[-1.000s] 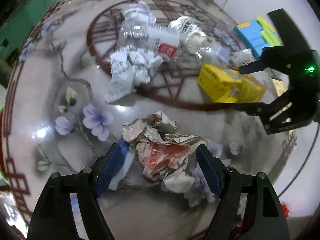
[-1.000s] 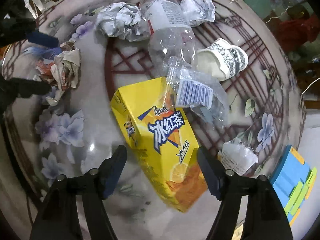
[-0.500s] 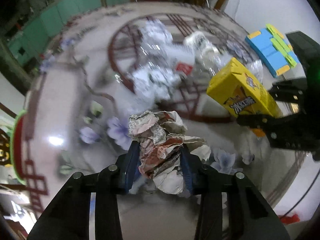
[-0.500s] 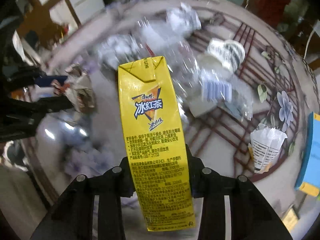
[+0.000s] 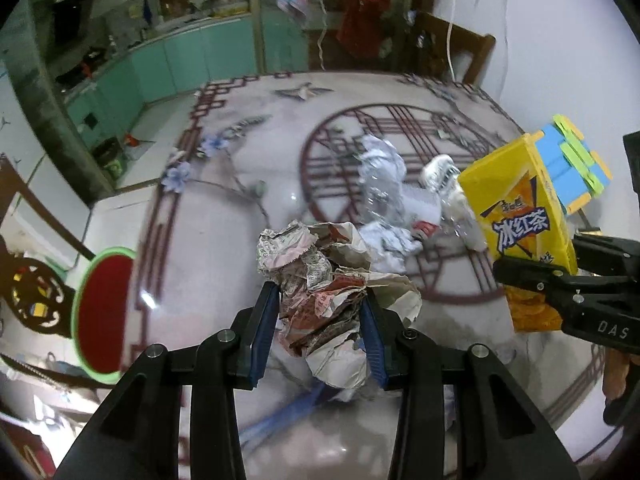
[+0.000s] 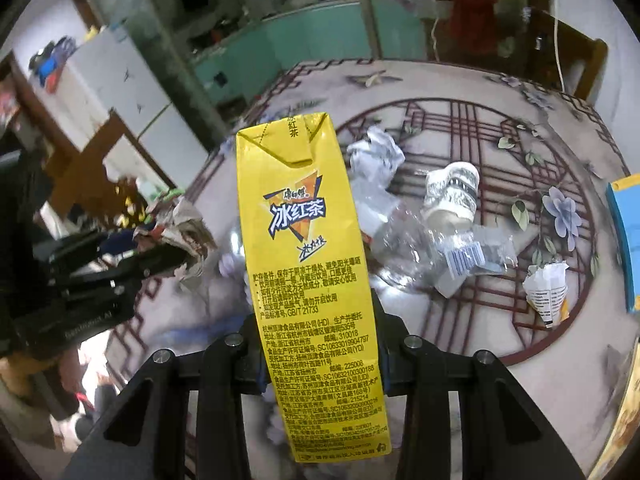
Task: Collect trash
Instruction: 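Carry crumpled paper and yellow tea carton to the red bin and release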
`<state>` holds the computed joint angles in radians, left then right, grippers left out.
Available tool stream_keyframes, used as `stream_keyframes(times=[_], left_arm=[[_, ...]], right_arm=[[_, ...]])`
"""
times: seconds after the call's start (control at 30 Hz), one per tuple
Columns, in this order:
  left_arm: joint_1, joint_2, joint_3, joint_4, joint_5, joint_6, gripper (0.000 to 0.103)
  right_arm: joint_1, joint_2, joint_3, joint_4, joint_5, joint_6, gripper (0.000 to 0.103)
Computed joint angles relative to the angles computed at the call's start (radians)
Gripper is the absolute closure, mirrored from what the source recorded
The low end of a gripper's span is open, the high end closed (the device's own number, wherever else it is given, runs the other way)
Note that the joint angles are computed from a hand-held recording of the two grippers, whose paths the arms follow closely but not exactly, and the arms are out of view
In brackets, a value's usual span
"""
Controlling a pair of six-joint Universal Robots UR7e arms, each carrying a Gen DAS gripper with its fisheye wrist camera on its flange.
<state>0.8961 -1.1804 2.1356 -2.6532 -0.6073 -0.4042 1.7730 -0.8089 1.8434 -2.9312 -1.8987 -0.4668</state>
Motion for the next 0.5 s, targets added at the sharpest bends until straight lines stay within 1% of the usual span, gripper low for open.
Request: stream_keyframes(times=[0.13, 0.23, 0.5], left_arm=[[0.004, -0.029, 0.011, 0.009, 0.02, 0.008, 0.065], [0.011, -0.06, 0.027, -0.005, 0.015, 0.015, 0.065], [0.047, -0.131, 0.053, -0.022, 0.001, 0.053, 0.064]], right_arm=[[0.029, 0.026, -0.012, -0.033, -0.011, 0.016, 0.067], [0.048, 0.044, -0.018, -0.052, -0.023, 0.015, 0.067], [0.102, 0.094, -0.03, -0.075, -0.027, 0.054, 0.067]])
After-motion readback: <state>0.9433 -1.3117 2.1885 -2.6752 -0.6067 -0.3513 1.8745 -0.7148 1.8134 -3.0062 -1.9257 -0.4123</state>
